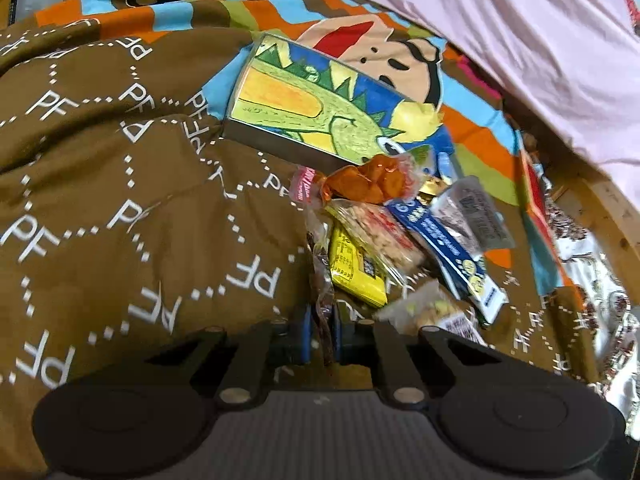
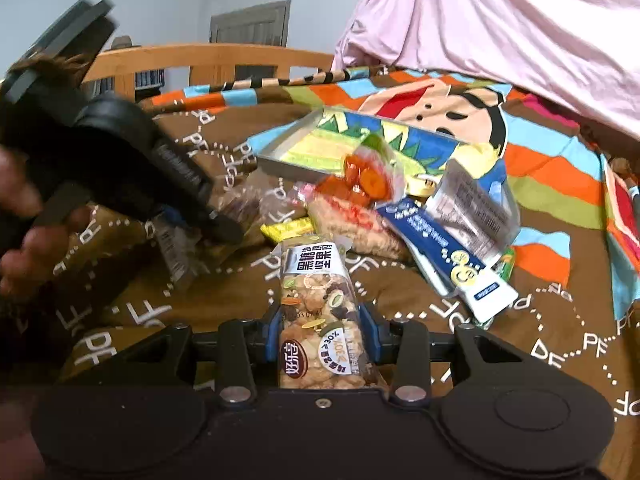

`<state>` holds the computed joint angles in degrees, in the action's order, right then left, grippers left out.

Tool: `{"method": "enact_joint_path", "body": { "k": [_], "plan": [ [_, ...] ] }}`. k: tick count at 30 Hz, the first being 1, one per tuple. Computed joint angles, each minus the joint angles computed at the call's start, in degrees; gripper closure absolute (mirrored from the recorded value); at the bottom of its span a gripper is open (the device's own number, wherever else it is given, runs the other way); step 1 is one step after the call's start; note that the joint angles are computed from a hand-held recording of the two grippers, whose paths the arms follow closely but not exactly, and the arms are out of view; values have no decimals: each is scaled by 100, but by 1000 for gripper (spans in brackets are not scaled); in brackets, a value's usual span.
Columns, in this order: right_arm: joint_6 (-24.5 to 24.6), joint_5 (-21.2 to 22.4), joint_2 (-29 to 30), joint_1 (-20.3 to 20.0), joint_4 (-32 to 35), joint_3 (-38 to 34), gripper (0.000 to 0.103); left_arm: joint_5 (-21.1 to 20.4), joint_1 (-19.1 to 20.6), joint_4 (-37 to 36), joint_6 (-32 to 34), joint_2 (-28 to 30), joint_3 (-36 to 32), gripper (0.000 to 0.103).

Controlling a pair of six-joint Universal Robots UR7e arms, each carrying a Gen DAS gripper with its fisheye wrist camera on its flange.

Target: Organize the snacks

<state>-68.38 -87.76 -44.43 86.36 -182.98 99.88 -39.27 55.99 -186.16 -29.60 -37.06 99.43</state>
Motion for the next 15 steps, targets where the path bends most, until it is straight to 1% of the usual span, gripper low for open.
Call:
{"method": "enact_joint_path", "body": {
  "k": [3,5,10,15],
  "plan": [
    [-7,48,-13,5,-52,37,61,-76,-54,-15,-170,-43,126,92],
    [-12,74,-23,2,-58,44,61,-162,-86,-166,-234,-75,236,92],
    [52,175,-22,-11,-104,21,61,-249,-158,-719,-196,-106,453,92],
    [59,366,-20,-29,-250,24,61,-247,-203,-1105,-40,-95,461,92]
  ]
}}
